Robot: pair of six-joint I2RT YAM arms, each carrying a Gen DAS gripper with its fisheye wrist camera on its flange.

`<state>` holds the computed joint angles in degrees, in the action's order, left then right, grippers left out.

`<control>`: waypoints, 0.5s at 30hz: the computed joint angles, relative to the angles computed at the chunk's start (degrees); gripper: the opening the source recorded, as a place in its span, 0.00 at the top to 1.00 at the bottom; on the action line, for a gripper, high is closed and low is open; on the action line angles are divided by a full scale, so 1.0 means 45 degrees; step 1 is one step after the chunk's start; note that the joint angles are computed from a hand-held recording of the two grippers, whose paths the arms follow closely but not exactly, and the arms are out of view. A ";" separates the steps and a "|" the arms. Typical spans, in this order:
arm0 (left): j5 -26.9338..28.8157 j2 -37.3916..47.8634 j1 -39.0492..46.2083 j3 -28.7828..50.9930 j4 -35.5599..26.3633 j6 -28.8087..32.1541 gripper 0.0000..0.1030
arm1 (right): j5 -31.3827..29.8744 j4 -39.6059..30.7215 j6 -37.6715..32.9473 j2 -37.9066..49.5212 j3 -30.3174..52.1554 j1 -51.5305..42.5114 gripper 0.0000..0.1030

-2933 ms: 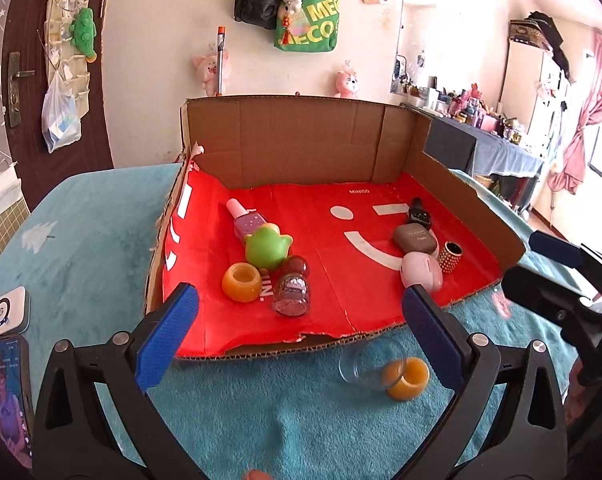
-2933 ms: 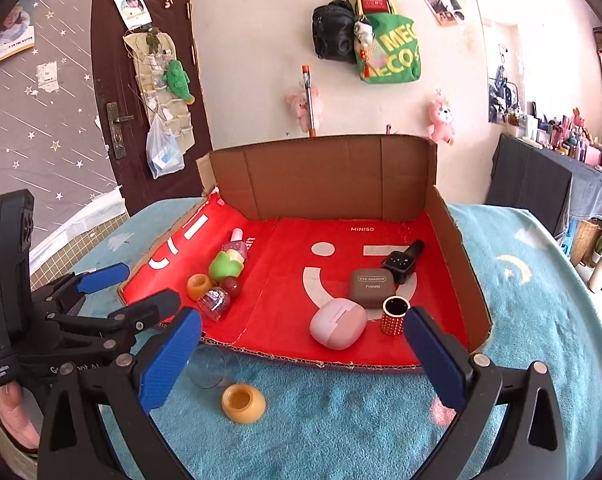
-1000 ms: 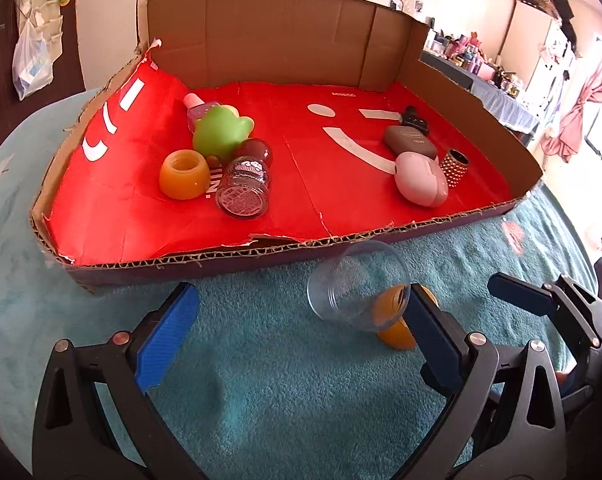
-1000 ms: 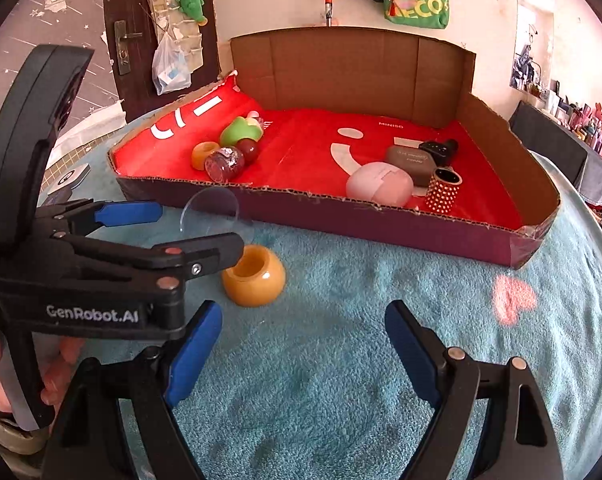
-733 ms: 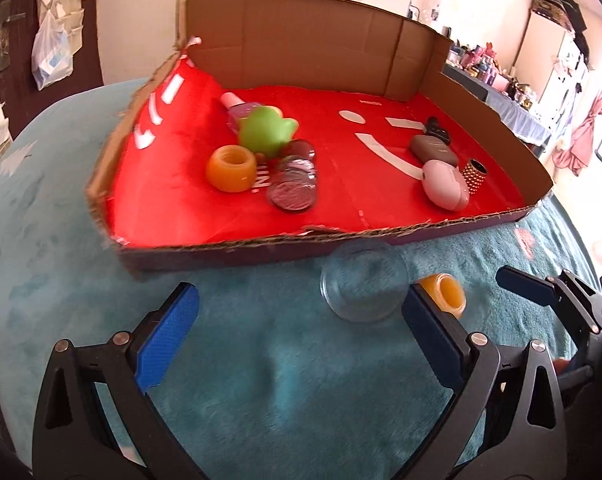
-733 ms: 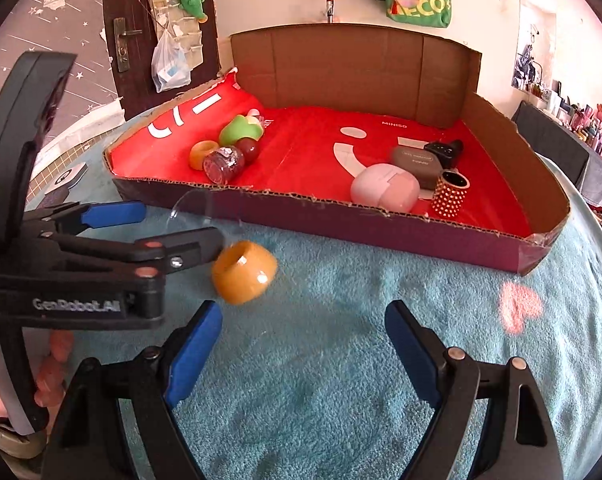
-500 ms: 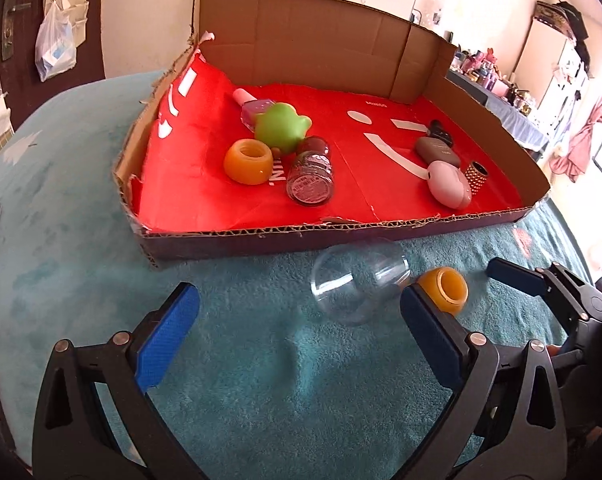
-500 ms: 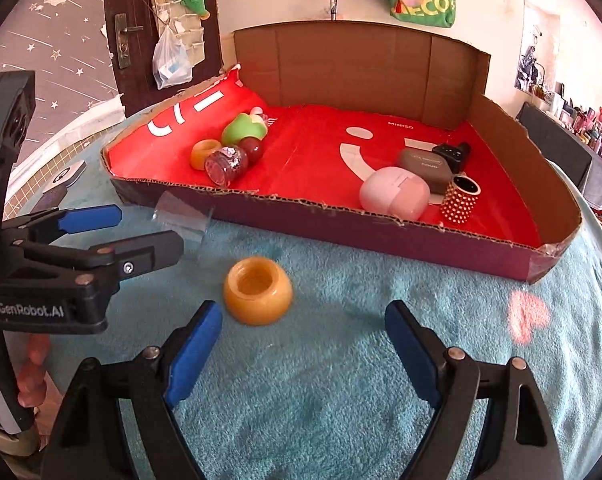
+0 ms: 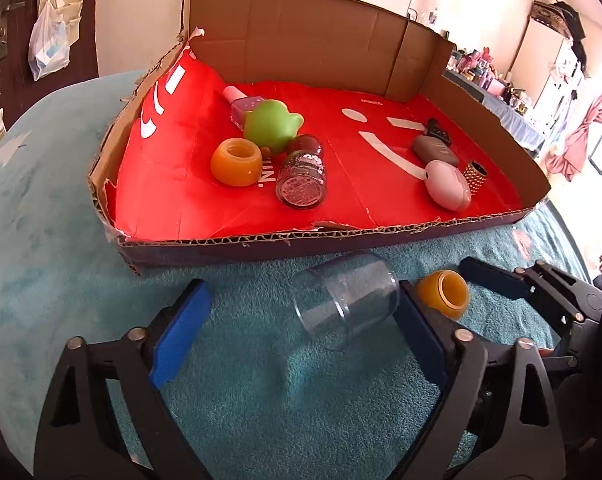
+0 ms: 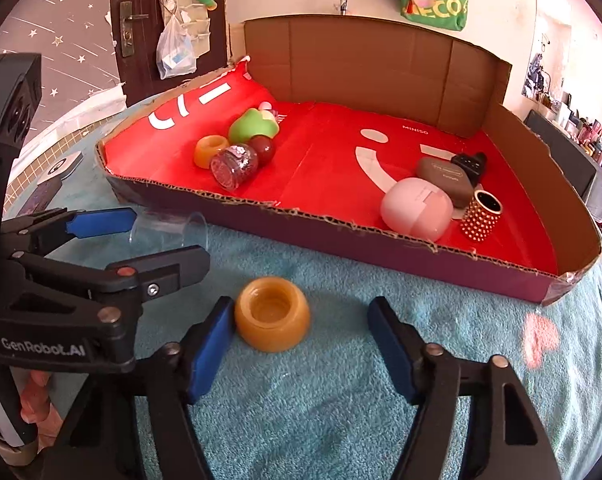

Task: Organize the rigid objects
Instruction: 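Grasp the clear plastic cup with the left gripper while the right grasps the amber ring cup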

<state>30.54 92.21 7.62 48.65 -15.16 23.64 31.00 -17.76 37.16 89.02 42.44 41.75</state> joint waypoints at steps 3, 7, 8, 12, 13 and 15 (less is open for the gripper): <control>0.0275 -0.0087 -0.0127 -0.0028 -0.0171 0.0134 0.34 | 0.0065 0.0131 -0.0070 0.0032 -0.0015 0.0061 0.49; -0.0121 -0.0276 -0.0479 -0.0324 0.0206 0.0225 0.44 | -0.0005 0.0166 -0.0098 -0.0022 -0.0033 0.0051 0.61; -0.0026 -0.0270 -0.0473 -0.0295 0.0148 0.0268 0.50 | -0.0012 0.0178 -0.0094 -0.0025 -0.0034 0.0050 0.61; 0.0332 -0.0164 -0.0344 -0.0059 -0.0260 0.0434 0.53 | -0.0136 0.0210 -0.0018 -0.0264 -0.0172 0.0015 0.61; 0.0334 -0.0189 -0.0325 -0.0089 -0.0250 0.0456 0.54 | -0.0154 0.0201 0.0009 -0.0337 -0.0209 0.0020 0.61; 0.0372 -0.0274 -0.0271 -0.0150 -0.0271 0.0484 0.54 | -0.0128 0.0094 0.0120 -0.0546 -0.0314 0.0094 0.61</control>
<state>32.21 90.98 6.40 47.97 -16.38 25.82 30.42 -17.34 37.70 86.56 41.03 42.18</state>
